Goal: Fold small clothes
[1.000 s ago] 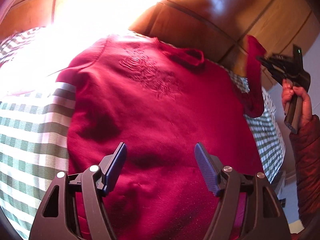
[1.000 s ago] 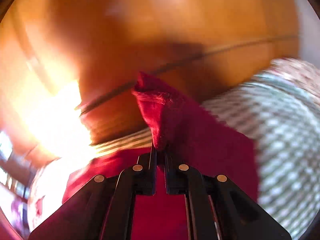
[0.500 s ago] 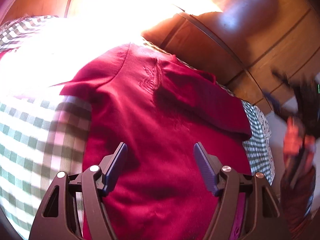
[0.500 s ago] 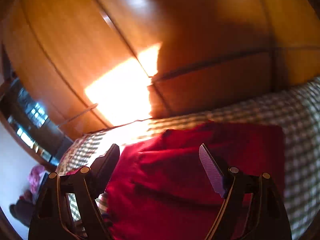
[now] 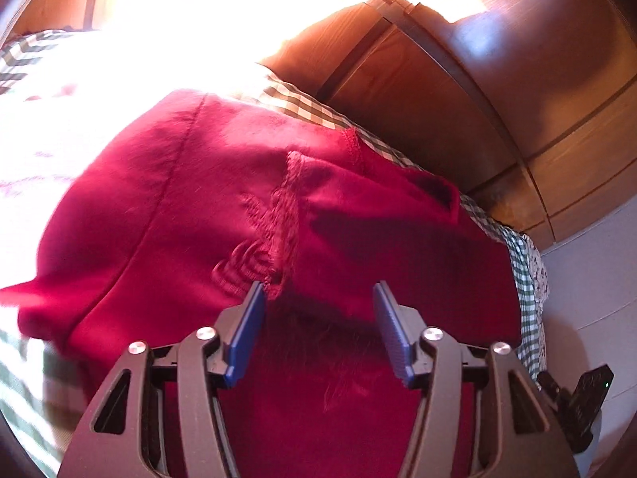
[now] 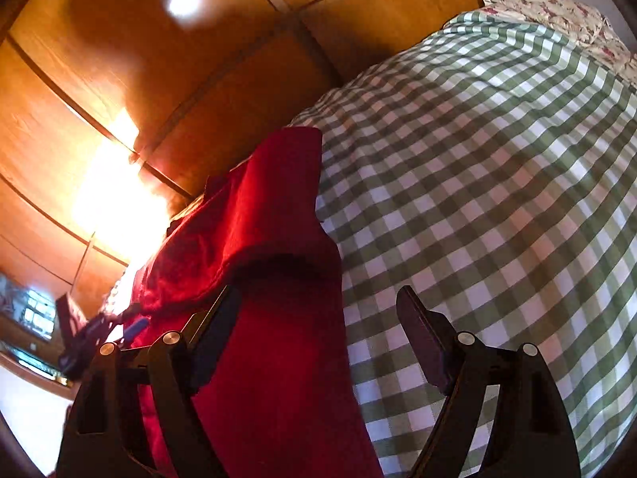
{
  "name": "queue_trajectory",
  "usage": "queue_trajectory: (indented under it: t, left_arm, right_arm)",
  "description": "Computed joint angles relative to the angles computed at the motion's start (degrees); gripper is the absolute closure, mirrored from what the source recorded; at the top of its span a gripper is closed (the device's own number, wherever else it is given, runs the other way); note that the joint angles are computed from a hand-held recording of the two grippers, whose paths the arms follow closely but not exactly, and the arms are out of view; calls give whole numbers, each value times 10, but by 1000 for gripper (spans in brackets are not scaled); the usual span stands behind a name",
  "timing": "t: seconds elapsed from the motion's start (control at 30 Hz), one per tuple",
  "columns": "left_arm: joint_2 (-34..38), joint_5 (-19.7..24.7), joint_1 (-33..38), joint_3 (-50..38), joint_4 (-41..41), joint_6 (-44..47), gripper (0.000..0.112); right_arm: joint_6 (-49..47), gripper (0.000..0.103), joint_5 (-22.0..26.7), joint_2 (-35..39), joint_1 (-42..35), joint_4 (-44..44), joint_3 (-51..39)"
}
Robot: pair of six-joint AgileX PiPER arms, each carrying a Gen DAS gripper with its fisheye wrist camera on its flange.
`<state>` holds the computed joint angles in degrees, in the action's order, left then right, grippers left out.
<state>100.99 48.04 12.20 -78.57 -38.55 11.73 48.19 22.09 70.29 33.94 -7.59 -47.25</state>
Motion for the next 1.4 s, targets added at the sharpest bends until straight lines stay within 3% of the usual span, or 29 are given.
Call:
queue_trajectory:
  t: [0.07,0.13,0.2,0.3,0.5,0.57,0.63,0.7,0.77,0.83,0.93,1.03,1.17,1.33,1.4]
  left_arm:
    - [28,25,-5,-41,-4,1,105]
    - [19,10,-14,-58,10,-7,105]
    - [-4,4,0,-54,-30,27,105]
    - [-37,-11,23,-43,-43,42,105]
    - [-4,-12,-1,-52,54,-6,105]
    - [1,-35,-21,-41,103,-41,104]
    - [11,-55,-36,-39,155,-82,103]
    - [15,-81,-51,-24,226,-136,100]
    - [13,-104,-51,-3,217,-129,100]
    - [7,-121,-54,12,235,-129,100]
    - [-6,-129,-58,27,250,-135,97]
    - [-28,-116,-37,45,197,-99,79]
    - [-92,-101,16,117,128,-60,80]
    - [-171,-41,167,210,-55,122,82]
    - [-183,-9,233,228,-82,150,65]
  right_arm:
    - [-1,23,-4,14,7,4,-11]
    - [-8,23,-7,39,15,12,-35]
    - [-51,23,-19,50,25,48,-49]
    - [-44,23,-15,64,53,25,-74]
    - [-23,23,1,147,79,-24,-183]
    - [12,23,37,198,91,-89,-244]
    - [70,24,103,256,109,-181,-307]
    - [74,28,167,320,120,-219,-363]
    - [130,32,221,365,146,-317,-376]
    - [218,31,213,364,171,-417,-339]
    - [246,29,214,361,177,-441,-325]
    - [249,27,213,360,178,-443,-322]
    - [252,23,223,372,180,-452,-334]
    - [245,23,244,383,185,-454,-352]
    - [248,23,245,383,186,-457,-352]
